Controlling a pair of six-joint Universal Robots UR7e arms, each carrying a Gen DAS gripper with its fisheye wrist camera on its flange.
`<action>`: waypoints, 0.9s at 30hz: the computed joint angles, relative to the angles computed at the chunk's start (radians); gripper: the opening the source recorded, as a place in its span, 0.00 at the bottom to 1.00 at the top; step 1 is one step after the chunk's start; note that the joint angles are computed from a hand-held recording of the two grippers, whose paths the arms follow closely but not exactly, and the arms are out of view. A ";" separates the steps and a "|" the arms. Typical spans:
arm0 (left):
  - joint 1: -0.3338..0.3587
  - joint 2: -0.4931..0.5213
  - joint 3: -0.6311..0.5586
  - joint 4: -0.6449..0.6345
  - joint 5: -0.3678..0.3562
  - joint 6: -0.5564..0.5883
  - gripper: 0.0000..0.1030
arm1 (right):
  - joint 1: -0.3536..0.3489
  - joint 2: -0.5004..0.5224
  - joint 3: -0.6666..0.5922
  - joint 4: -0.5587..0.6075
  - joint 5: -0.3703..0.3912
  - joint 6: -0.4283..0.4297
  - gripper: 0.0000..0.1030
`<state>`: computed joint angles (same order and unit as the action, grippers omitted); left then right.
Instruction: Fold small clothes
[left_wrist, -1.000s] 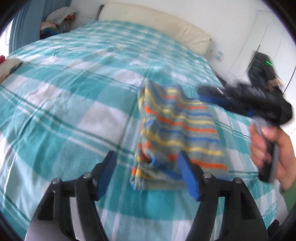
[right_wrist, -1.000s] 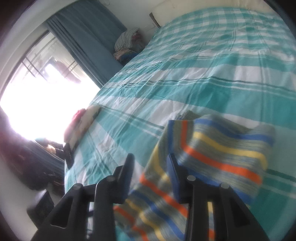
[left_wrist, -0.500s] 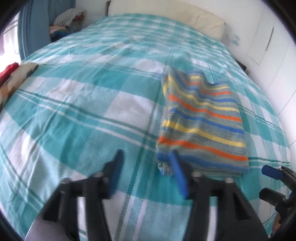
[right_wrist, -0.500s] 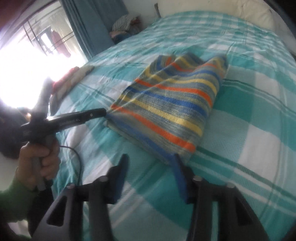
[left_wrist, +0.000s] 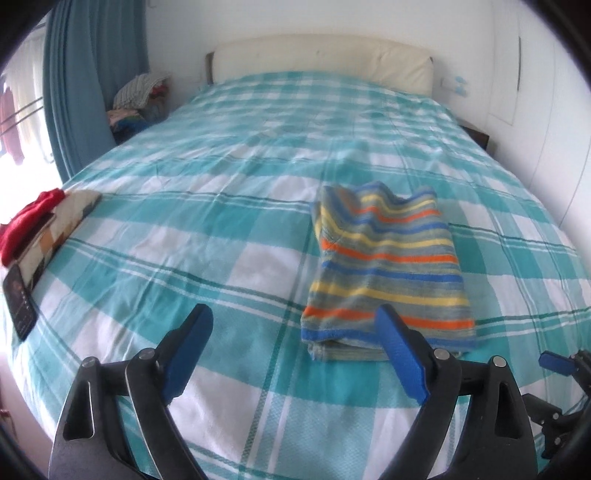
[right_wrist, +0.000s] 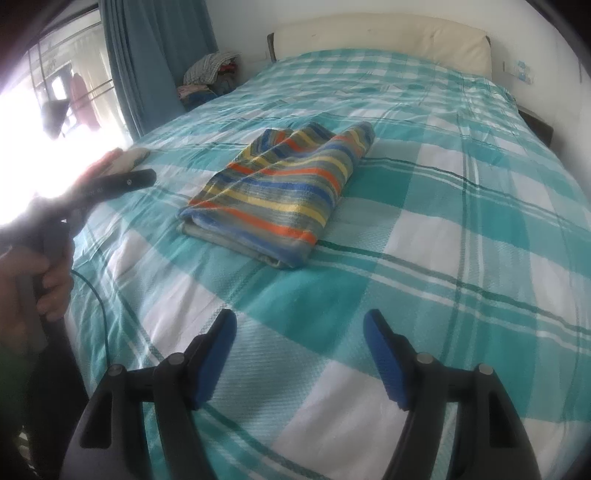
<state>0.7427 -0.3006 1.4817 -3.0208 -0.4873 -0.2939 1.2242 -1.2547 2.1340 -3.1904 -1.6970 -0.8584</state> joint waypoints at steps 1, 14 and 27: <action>0.001 0.002 -0.003 0.000 0.000 0.008 0.91 | 0.004 0.003 0.002 -0.011 -0.006 -0.003 0.69; 0.239 0.065 -0.375 0.276 -0.476 0.091 0.94 | -0.001 0.121 -0.307 0.212 0.124 0.252 0.77; 0.249 0.278 -0.760 0.576 -0.517 0.113 0.15 | 0.097 0.472 -0.728 0.401 -0.006 0.315 0.26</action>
<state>0.9918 -0.0230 0.7215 -2.4446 -1.0043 -0.1812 1.3215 -0.7831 1.4061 -2.7897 -1.7031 -0.5431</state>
